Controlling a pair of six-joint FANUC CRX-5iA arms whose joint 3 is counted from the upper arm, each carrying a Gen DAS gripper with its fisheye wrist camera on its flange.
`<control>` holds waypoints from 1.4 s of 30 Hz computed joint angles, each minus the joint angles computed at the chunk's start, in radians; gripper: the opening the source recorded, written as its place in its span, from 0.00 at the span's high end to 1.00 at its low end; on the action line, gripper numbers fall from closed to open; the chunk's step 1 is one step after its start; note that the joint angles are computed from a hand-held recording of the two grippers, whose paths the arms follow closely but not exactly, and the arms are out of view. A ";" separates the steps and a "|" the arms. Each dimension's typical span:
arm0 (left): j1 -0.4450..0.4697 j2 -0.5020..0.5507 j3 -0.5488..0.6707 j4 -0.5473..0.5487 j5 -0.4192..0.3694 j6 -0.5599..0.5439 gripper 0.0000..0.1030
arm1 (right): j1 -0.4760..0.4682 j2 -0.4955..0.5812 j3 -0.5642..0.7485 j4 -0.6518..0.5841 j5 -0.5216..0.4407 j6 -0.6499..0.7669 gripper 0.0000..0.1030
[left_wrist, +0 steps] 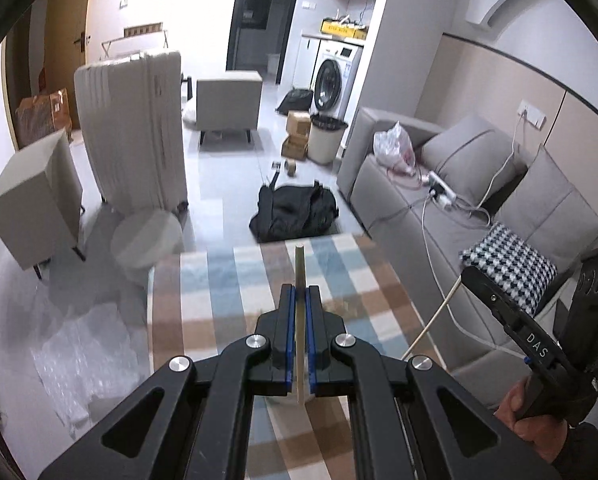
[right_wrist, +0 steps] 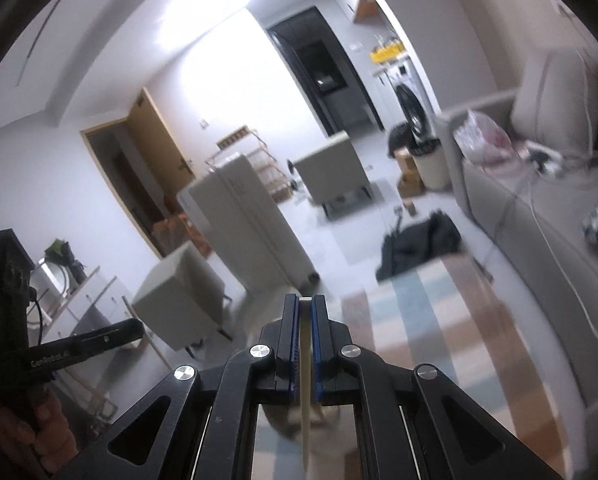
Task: Organize utensils
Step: 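Lift both held chopsticks and carry them over the holder, then lower both held chopsticks into the white holder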
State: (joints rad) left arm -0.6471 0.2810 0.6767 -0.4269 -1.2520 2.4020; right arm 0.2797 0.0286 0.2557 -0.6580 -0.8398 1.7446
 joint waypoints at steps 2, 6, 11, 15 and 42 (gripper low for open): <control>0.019 0.006 0.015 0.008 0.013 -0.019 1.00 | 0.013 0.022 0.040 0.000 0.009 0.015 0.95; 0.041 0.017 0.026 -0.006 0.037 -0.040 1.00 | 0.046 0.077 0.121 0.003 0.026 0.041 0.95; 0.073 0.029 0.017 0.001 0.071 -0.050 1.00 | 0.080 0.127 0.170 0.029 0.057 0.064 0.95; 0.089 0.037 0.002 0.011 0.092 -0.056 1.00 | 0.109 0.154 0.175 0.052 0.092 0.087 0.95; 0.122 0.036 -0.101 0.110 0.148 -0.094 1.00 | 0.129 0.166 0.089 0.061 0.083 0.204 0.95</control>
State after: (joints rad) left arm -0.5251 0.3173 0.5760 -0.3164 -1.1035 2.3075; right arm 0.4089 0.1946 0.3450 -0.5972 -0.7569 1.9484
